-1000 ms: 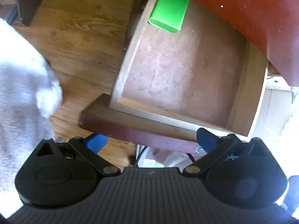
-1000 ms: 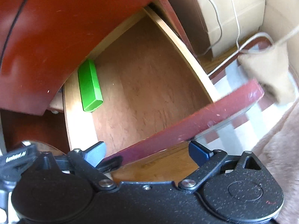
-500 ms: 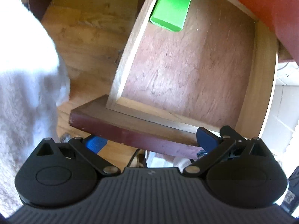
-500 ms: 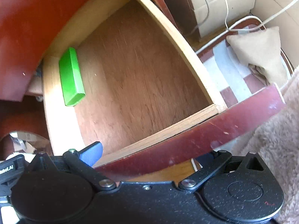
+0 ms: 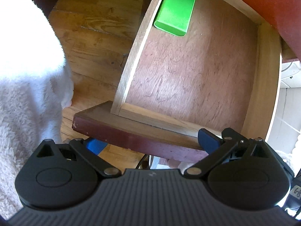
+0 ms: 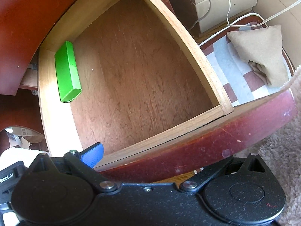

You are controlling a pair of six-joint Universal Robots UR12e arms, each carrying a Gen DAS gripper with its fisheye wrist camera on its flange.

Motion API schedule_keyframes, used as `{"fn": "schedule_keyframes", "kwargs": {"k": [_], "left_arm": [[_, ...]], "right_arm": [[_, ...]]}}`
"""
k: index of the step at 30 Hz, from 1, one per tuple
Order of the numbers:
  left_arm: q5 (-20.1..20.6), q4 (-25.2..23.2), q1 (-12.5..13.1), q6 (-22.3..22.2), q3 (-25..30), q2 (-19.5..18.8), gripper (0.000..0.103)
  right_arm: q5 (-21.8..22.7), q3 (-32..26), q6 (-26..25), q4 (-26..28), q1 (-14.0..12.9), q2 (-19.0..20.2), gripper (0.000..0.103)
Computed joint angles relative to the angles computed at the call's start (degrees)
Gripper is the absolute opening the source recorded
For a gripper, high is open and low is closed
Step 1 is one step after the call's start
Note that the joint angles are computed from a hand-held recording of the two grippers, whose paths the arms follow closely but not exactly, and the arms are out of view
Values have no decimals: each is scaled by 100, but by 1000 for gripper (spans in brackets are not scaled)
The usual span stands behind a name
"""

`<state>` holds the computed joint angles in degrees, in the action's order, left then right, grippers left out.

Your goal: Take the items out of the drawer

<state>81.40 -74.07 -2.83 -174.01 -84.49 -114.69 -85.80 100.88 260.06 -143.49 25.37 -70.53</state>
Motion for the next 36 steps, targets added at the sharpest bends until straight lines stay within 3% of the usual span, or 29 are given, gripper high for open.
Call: {"fn": "schedule_keyframes", "kwargs": {"k": [6,9,12,18,21,24,25,27,30,32,36], "left_arm": [[-68,112,65,30,-40,45,102],[-140,185,126,129,-87,109,102],[-135,130,129,315,-47,170,103],[-645,-41,182,851,-27,418,103],[-836,26,200,1322,-49,604,103],[-966,226,238,1659,-52,772,103],[-1014,295,254,1743,-50,825,103],[-1157,439,305,1845,-63,921,103],[-1259,434,381,2080,-2,966,103],[-1173,574,428,2116,-6,972,103],[-838,988,447,2140,-27,934,103]], "right_arm": [[93,-84,19,141,-15,-14,100],[314,8,-245,-372,-12,-162,97],[-125,-98,-585,-199,163,-317,92],[-798,-131,-740,-231,328,-520,92],[-958,31,-769,-918,374,-614,92],[-984,311,-488,-2189,425,-673,92],[-966,335,-448,-2380,441,-692,92],[-938,260,-614,-2213,459,-744,92],[-1290,4,-792,-1345,557,-786,93],[-1498,-77,-845,-1120,605,-792,93],[-1561,44,-917,-1763,623,-770,93]]}}
